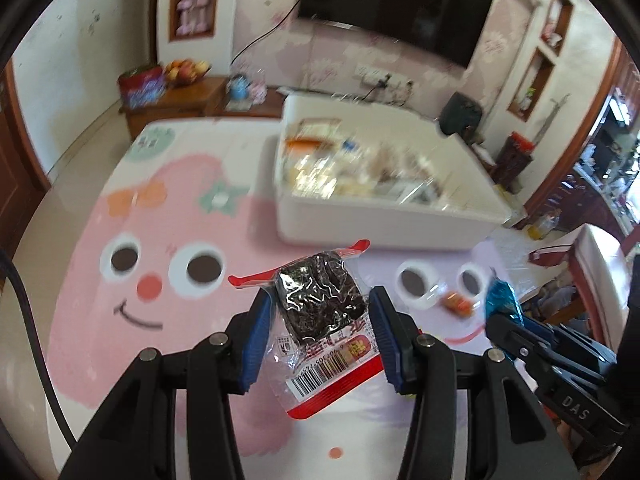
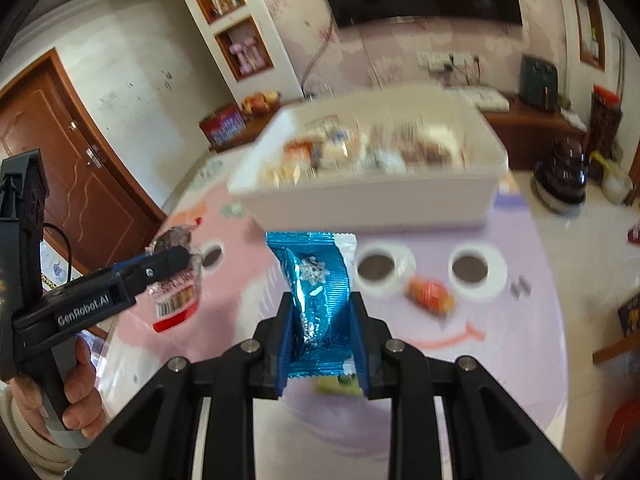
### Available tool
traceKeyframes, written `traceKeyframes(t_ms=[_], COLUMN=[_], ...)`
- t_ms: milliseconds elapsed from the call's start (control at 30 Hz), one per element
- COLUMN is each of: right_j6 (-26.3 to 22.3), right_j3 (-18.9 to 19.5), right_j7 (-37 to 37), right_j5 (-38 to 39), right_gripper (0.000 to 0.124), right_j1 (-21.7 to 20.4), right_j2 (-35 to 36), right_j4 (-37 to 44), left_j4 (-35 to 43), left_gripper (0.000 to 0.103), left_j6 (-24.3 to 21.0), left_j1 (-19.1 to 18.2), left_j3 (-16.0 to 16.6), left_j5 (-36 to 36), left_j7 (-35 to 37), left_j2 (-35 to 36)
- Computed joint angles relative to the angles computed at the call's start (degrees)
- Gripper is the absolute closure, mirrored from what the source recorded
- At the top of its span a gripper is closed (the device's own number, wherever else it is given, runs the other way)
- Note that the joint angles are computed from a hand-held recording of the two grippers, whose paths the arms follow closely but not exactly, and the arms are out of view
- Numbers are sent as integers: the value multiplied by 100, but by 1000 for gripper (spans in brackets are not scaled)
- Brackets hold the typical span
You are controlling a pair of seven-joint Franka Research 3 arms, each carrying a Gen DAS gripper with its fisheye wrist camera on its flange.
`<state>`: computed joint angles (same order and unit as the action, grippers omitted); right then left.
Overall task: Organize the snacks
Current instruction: 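Carry the dark candy pack and blue snack over the white bin with both tools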
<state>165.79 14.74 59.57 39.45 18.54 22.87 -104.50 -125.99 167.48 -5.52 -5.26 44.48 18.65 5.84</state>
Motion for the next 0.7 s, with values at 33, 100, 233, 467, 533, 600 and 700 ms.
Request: traceKeyframes(t_ms=[33,100,233,467,533,600,700], right_j6=[44,99,121,30,-88,-346,-785], right_j3=[-38,-80,-246,-838,-970,-1142,-1300], right_j7=[29,78,306,1265,1542,1875,2320], right_j5=[-72,-192,-588,-1734,-1996,-2293,-2646], right_gripper=[98,98,98,98,98,98,98], right_j1=[46,101,247,644,704,778,813], right_j2=[-7,12,161,766,995,1373,1971], right_j4=[88,294,865,2362,2860,3616,4758], left_j4=[47,267,727,1873,2283,2775,3415], left_gripper=[56,56,56,56,56,56,56], left_j6=[8,-54,-210,-624,-770,-1001,-1232], left_j1=[5,-3,-17,54,45,-5,-41], left_j3=[-7,-32,-13,-50,-12,54,132], left_j5=[-11,-7,322,-359,-489,-510,-657], left_j7=[66,248,322,1390,1636,1829,2090], left_j2=[-18,-64,-58,353,560,826,1210])
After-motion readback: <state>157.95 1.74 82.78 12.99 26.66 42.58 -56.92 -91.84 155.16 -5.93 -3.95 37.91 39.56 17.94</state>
